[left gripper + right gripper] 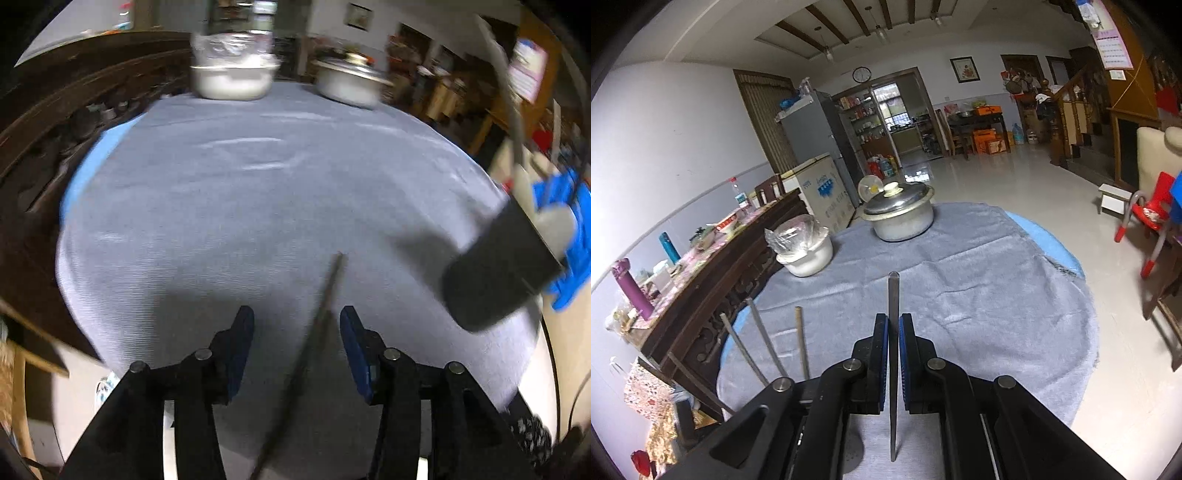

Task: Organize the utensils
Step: 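Lower both held chopsticks into the dark metal cup beside the spoons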

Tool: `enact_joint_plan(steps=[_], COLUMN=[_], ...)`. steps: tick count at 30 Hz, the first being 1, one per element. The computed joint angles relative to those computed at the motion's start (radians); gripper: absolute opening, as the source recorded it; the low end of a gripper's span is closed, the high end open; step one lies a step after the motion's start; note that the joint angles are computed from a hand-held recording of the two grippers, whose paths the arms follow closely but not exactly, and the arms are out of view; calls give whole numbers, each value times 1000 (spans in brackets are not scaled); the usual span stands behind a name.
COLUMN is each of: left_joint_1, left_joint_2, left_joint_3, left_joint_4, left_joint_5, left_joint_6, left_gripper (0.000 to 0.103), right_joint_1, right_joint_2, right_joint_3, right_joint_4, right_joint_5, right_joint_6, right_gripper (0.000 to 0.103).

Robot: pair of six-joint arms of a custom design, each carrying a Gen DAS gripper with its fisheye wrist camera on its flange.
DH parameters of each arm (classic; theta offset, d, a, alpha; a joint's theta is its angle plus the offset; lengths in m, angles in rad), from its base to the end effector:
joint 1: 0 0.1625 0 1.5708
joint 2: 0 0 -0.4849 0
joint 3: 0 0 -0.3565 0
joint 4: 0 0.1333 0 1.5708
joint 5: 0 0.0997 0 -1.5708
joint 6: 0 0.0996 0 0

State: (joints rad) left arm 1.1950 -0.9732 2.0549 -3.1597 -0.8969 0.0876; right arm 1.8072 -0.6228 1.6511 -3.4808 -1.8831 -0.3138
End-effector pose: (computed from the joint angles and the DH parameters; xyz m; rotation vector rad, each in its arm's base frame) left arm -0.0257 -0.5976 0.2291 0.3456 2.4318 -0.7505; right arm 0.2672 -0.6705 0.1567 0.5118 -2.5123 1.1899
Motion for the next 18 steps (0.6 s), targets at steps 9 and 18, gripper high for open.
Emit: enact_joint_plan(steps=[9,18], left_joint_1=[-35,-13], left_joint_2=[40,35], left_joint_3=[-98,-171], left_joint_4=[180,313], left_joint_5=[109,45], left_joint_6=[73,63], left_gripper=[50,6], right_joint_1=[-5,-6], right_joint_2=[1,-6], right_joint_3=[1,9], right_joint_4=[15,19], right_joint_5=[15,24], right_joint_6=[16,22], right_gripper=[7,7])
